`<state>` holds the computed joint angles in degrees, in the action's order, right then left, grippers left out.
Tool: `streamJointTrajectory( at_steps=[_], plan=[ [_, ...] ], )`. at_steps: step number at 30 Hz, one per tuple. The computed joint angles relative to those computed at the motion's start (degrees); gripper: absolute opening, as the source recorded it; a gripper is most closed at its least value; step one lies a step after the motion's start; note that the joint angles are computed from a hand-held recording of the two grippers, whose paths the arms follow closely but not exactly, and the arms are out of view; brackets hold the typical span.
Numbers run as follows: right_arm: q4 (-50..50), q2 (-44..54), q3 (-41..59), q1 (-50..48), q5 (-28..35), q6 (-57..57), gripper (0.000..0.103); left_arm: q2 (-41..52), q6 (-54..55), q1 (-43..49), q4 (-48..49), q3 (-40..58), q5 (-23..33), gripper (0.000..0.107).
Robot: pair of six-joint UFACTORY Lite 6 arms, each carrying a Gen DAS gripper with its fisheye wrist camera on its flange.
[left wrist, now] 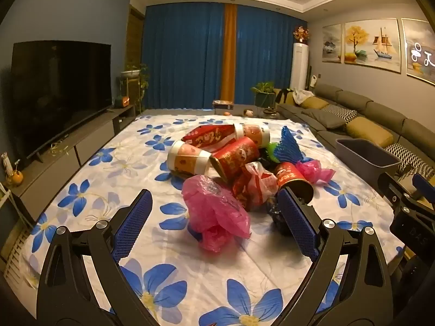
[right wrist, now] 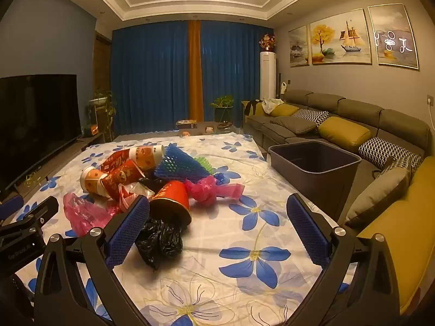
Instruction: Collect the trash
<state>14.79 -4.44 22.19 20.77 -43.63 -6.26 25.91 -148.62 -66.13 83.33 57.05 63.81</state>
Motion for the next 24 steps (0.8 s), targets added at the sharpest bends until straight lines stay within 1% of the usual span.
streamJointTrajectory(
  at_steps=[3, 7, 8, 11, 14, 16, 19, 21, 24],
  plan=[
    [0.47, 0.47, -0.19, 0.35, -0.99, -0.16, 0.098, -0.61, -0.54, 0.31, 0.63, -0.87, -1.22, 0.092],
    [0.68, 1.26, -0.19, 0.64, -1.77, 0.07, 0.098, 0.28, 0.47, 0.42, 0.48, 0.47, -0.70, 0.092],
    [-0.39, -0.51, -0.44, -0.59, -0.18, 0.12, 0.098, 0.53, 0.60, 0.29, 0.44, 0.91, -0.66, 0.092],
    [1.07, -0.87, -0.03, 0.22, 0.44, -0.90, 0.098, 1.25, 0.72, 0.13, 0.34, 1.77, -0.50, 0.092],
    [-0.21, -0.65, -0.32, -0.48, -0.30, 0.34, 0.098, 0.92, 0.41, -0.09, 0.33, 1.39, -0.27, 0.092],
    [-0.26, -2.54, -1.25, -0.91, 0.63, 0.18, 0.098, 1.10, 0.40, -0.21, 0.28, 1.72, -0.19, 0.092],
    [0.56, -1.02, -1.03, -0.28, -1.05, 0.36, 0.098, 1.70, 0.92, -0.40, -0.09, 2.70, 0.08, 0.092],
    [0.66, -1.08, -1.10, -0.14, -1.18, 0.34, 0.098, 1.02, 0.43, -0.27, 0.30, 1.69, -0.14, 0.092],
    [0.53, -0.99, -1.13, -0.21, -1.27, 0.49, 0.098, 1.70, 0.78, -0.43, 0.06, 2.75, 0.10, 0.092]
  ],
)
